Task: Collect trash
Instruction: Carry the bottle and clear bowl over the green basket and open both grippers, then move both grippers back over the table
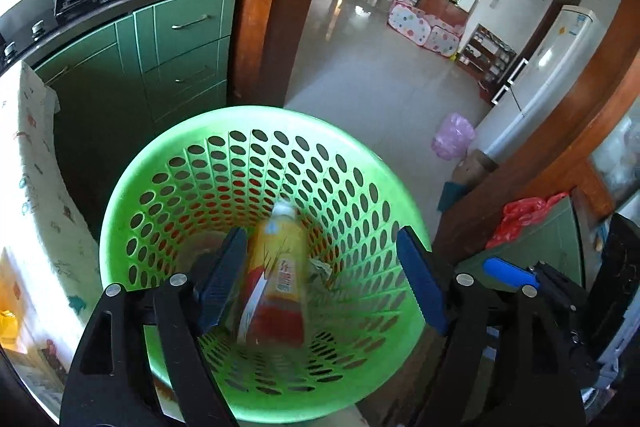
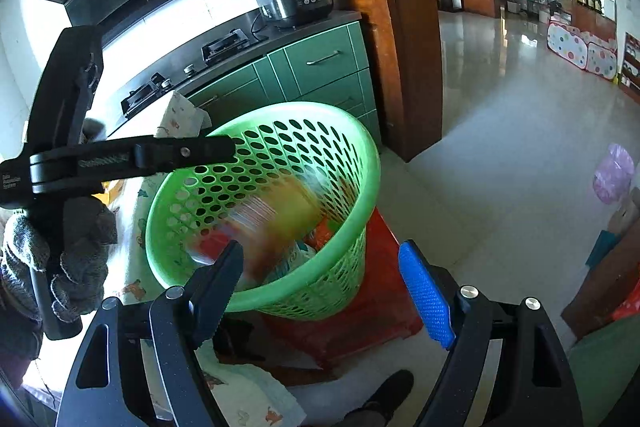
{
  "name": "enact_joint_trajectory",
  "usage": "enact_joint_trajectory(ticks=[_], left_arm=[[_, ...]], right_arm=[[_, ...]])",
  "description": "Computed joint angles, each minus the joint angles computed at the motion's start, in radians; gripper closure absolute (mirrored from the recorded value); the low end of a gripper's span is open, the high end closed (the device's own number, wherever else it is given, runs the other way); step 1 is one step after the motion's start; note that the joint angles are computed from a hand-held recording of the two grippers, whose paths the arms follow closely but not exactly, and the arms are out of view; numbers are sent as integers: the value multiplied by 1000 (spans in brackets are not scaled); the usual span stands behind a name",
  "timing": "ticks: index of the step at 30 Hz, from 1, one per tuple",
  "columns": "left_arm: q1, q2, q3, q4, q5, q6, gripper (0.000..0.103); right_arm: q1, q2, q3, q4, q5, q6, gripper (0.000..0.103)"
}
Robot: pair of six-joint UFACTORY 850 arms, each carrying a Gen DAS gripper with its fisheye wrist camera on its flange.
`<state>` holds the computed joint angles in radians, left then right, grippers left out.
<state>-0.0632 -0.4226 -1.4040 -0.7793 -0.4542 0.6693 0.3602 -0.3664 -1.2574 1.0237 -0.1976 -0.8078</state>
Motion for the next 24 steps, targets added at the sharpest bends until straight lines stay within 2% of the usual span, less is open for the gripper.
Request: enact_joint_trajectory(ticks=[8, 14, 17, 21, 24], left_arm=[[34, 131, 115, -19, 28, 30, 27], [72, 270, 241, 51, 77, -16, 27], [99, 344, 307, 82, 95, -34, 27], [153, 433, 384, 94, 105, -33, 27], [202, 501, 436, 158, 106, -81, 27]], right_arm=[[29, 34, 19, -2, 9, -6, 26], [58, 62, 23, -23, 15, 2, 25], [83, 74, 22, -61, 15, 31, 23], [120, 87, 20, -53, 7, -1, 23], [148, 84, 6, -39, -3, -28, 22]])
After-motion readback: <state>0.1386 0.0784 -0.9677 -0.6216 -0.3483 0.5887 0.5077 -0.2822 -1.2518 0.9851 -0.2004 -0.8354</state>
